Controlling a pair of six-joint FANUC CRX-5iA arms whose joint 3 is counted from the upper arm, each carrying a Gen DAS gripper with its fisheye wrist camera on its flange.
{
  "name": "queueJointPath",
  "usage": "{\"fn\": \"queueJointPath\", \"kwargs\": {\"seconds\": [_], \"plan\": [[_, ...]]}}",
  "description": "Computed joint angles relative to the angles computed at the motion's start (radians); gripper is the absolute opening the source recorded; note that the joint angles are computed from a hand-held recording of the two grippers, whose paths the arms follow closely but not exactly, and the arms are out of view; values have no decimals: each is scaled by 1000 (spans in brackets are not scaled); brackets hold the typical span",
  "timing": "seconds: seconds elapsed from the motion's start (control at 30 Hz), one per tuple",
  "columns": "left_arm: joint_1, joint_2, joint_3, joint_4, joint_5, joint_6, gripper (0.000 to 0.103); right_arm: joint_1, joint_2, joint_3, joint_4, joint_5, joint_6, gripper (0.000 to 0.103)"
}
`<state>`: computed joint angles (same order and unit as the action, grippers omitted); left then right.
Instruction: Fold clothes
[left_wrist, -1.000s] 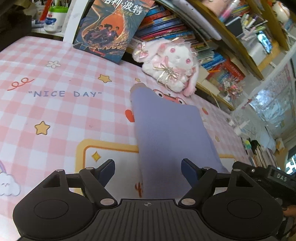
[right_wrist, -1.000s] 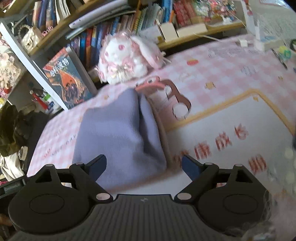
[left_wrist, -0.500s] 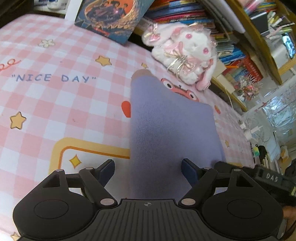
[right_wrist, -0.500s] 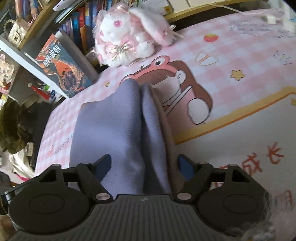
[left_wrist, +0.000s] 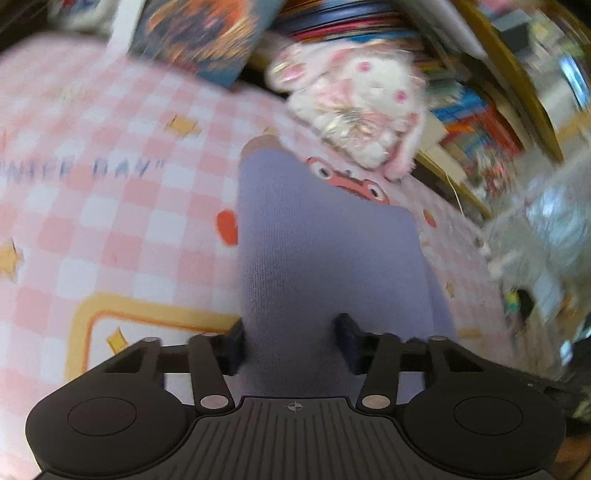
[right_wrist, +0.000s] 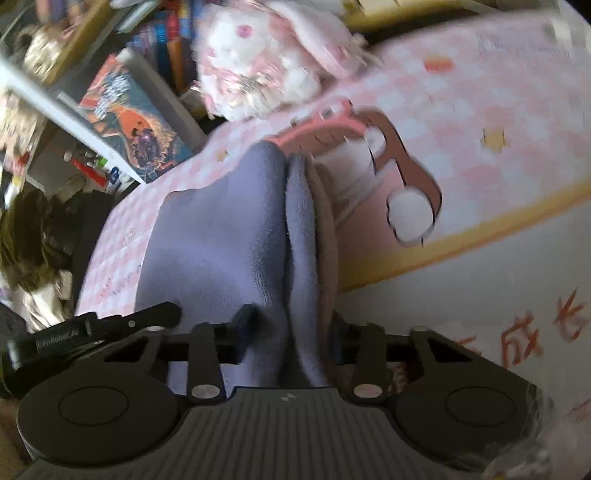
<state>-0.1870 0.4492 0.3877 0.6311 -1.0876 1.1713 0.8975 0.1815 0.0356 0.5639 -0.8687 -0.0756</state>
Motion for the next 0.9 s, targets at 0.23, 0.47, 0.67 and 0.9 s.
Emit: {"fn": "queueJointPath", "kwargs": {"seconds": [0.23, 0.47, 0.67, 0.9], "plan": [[18, 36, 45, 14, -75, 20, 50, 33, 22, 54, 9, -90, 112, 27], [39, 78, 46, 92, -114, 41, 58, -12, -9, 11, -95, -6, 41, 50], [40, 83, 17, 140, -102, 48, 58, -37, -22, -17, -125, 74, 6, 55], [24, 40, 3, 86, -68, -26, 44, -15, 4, 15, -65, 30, 58, 27]]}}
